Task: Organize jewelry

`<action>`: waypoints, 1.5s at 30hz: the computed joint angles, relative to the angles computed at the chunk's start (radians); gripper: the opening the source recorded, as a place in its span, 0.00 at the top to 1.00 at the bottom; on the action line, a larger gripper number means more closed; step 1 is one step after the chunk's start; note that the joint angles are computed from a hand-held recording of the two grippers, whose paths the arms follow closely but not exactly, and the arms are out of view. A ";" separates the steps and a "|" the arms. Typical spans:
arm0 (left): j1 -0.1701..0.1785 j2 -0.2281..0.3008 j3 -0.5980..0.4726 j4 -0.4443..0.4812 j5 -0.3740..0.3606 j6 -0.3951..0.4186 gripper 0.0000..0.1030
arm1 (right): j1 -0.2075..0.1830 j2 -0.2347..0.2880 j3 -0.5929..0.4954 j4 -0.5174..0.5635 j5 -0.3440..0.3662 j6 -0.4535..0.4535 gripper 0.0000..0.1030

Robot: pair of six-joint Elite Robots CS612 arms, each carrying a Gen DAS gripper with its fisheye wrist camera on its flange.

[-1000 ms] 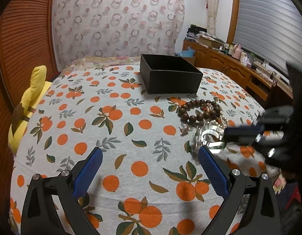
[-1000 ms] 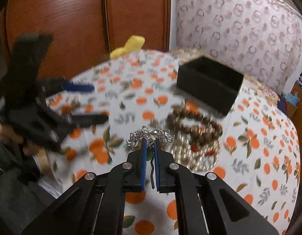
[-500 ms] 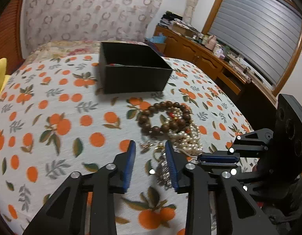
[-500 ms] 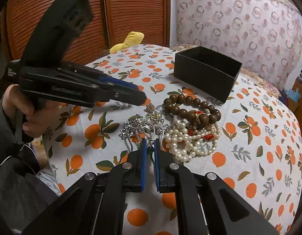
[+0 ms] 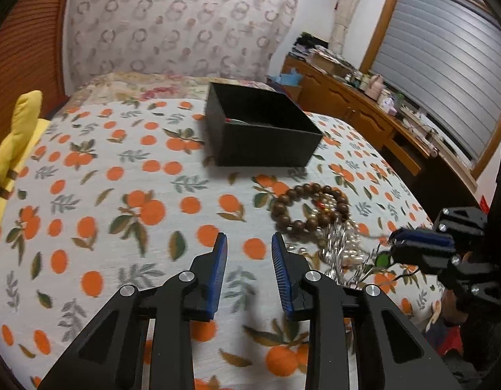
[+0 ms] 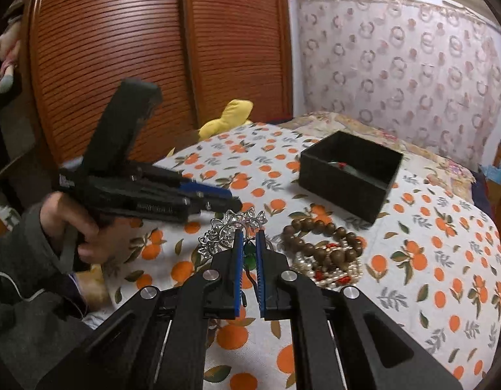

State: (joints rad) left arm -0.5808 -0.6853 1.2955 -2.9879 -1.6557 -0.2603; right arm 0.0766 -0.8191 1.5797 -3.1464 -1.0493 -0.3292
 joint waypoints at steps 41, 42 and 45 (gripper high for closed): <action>-0.012 0.040 -0.089 0.149 -0.165 0.103 0.96 | -0.029 0.001 0.042 -0.033 -0.135 0.076 0.75; -0.014 0.036 -0.084 0.146 -0.158 0.113 0.97 | -0.030 0.003 0.040 -0.032 -0.135 0.078 0.75; -0.020 0.024 -0.066 0.119 -0.129 0.121 0.97 | -0.030 0.006 0.039 -0.033 -0.135 0.087 0.75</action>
State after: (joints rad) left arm -0.6003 -0.6610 1.2299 -2.8691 -1.7848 -0.1390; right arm 0.0464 -0.8136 1.6191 -3.1791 -1.1848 -0.2421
